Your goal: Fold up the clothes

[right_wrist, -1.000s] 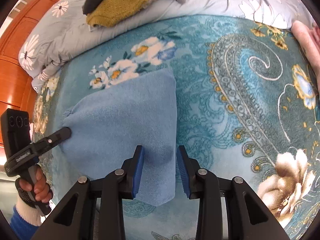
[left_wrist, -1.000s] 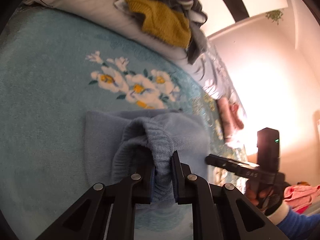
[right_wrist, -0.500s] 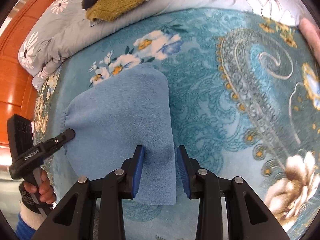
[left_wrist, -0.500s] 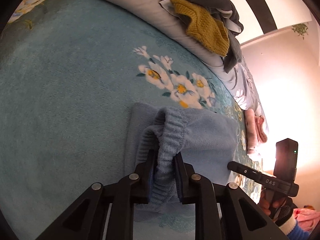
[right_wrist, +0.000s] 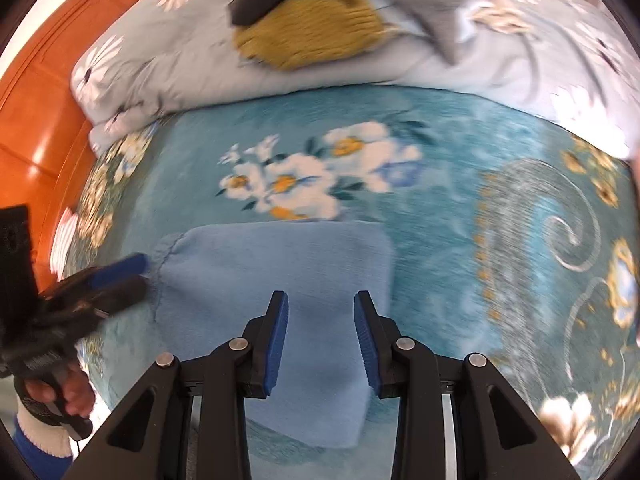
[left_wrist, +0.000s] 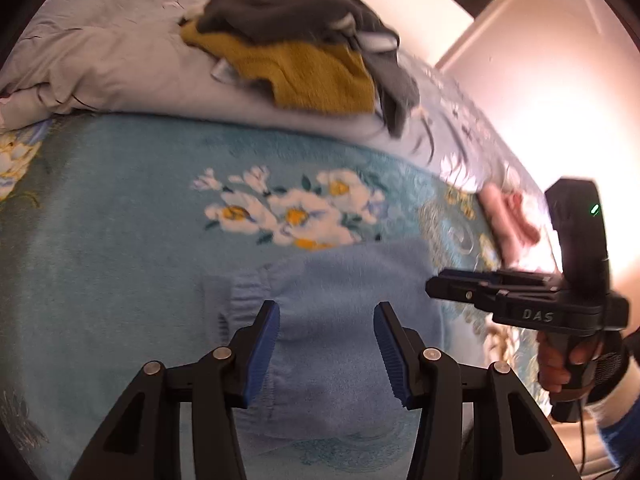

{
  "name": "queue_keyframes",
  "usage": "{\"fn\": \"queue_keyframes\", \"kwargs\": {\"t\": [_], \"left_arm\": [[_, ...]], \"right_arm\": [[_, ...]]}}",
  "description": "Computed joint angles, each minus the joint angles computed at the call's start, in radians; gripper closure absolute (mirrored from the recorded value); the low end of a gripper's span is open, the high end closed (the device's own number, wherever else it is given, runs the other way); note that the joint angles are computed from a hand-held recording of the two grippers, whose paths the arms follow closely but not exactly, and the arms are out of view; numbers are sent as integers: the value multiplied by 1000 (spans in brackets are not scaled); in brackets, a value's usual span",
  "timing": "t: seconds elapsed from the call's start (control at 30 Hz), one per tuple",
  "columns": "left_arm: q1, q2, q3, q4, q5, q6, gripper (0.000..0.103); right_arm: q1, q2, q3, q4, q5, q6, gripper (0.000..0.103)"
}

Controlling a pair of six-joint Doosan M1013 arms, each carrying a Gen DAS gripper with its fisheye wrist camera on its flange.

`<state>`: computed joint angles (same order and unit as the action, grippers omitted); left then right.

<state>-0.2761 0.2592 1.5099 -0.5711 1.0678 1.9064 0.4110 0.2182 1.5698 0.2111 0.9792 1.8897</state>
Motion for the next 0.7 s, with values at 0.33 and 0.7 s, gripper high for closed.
{"fn": "queue_keyframes", "kwargs": {"t": [0.33, 0.7], "left_arm": [[23, 40, 22, -48, 10, -92, 52], [64, -21, 74, -11, 21, -153, 46]], "right_arm": [[-10, 65, -21, 25, 24, 3, 68], [-39, -41, 109, 85, -67, 75, 64]]}}
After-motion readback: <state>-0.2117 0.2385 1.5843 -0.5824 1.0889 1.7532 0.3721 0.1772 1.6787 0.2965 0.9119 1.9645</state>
